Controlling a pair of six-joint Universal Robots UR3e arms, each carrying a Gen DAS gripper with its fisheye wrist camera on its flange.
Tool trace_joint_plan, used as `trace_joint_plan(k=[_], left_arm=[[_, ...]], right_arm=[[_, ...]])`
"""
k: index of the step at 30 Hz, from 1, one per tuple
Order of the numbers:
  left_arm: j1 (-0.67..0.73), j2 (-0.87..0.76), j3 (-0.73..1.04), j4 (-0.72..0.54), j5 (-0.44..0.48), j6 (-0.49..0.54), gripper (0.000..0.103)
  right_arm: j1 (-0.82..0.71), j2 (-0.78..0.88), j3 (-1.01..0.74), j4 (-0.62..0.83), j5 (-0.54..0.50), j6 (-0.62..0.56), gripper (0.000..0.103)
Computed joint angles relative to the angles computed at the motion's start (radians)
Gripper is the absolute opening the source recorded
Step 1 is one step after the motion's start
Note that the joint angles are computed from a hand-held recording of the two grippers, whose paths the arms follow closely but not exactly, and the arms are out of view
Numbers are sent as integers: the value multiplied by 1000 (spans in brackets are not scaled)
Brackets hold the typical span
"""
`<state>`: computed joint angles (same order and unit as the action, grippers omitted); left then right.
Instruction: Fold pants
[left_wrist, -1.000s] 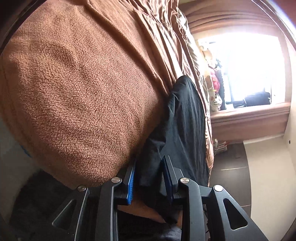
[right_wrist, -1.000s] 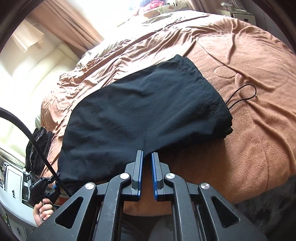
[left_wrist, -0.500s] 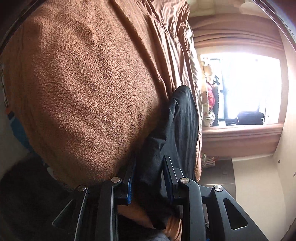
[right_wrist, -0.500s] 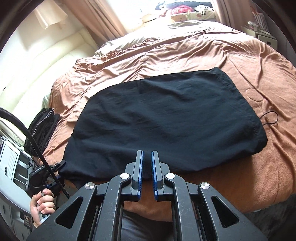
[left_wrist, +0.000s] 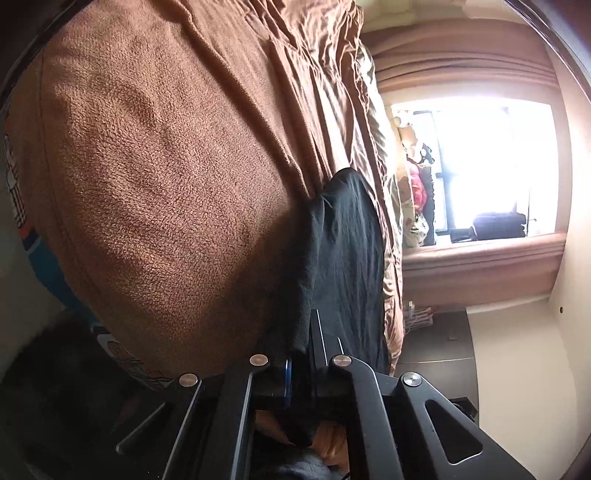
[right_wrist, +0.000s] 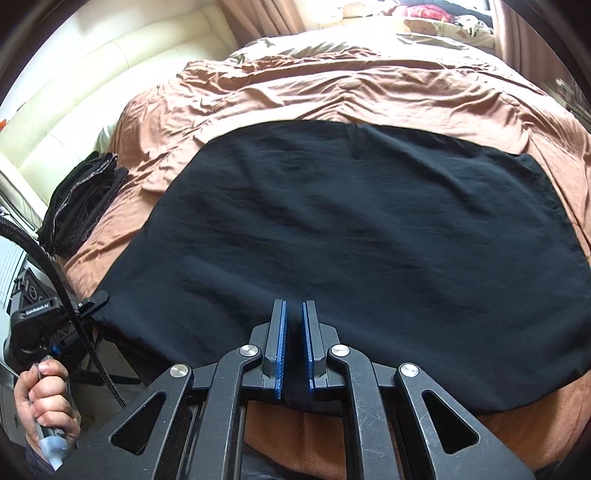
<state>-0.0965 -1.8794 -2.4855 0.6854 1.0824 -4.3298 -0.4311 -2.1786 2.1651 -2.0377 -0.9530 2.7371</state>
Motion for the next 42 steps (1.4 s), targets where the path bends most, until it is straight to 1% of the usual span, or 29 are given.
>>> trace_joint_plan(k=[2,4,6,8,10,12,14,16,22,26,30,33,36,38,42], left_arm=[[-4,2,3,-7,4,1,6],[-9,-1,14,-19,8,0,6],[-8,-13,21,-17,6,-3,6],[-5,-24,18,-5,3,-4,6],[-2,-25,12,1,-1,-5,6],[2,-33,3,21,-8,-11,6],[3,-38,-3,32,-9,-12,6],[2,-34,-7,32,-7,-13,6],[5,-25,-29,41,5,-28,6],[-10,-20,-28,23,31,-30,6],[-23,-24,-26,17,51,-53,6],[-32,-45,-18,31,58,-74,10],[-35,-66,-4,37,58,-84,19],[-34,-84,4,51,56,-90,19],[-37,-95,34,31,59,-84,19]], right_arm=[[57,83,-20,-16,-34,9,6],[77,110,-25,3,-47,-12,6],[70,119,-58,81,-44,-57,6],[40,127,-102,178,-15,-102,6],[25,149,-145,207,-1,-114,6],[24,175,-175,185,7,-97,6],[52,236,-218,126,-3,-56,6],[99,314,-258,45,-31,0,6],[234,586,-432,-118,-127,153,6],[284,694,-528,-168,-171,214,6],[322,780,-605,-203,-216,254,6],[345,867,-713,-196,-245,284,6],[346,912,-776,-180,-244,298,6],[346,950,-833,-159,-243,306,6],[337,1019,-944,-112,-231,325,6]])
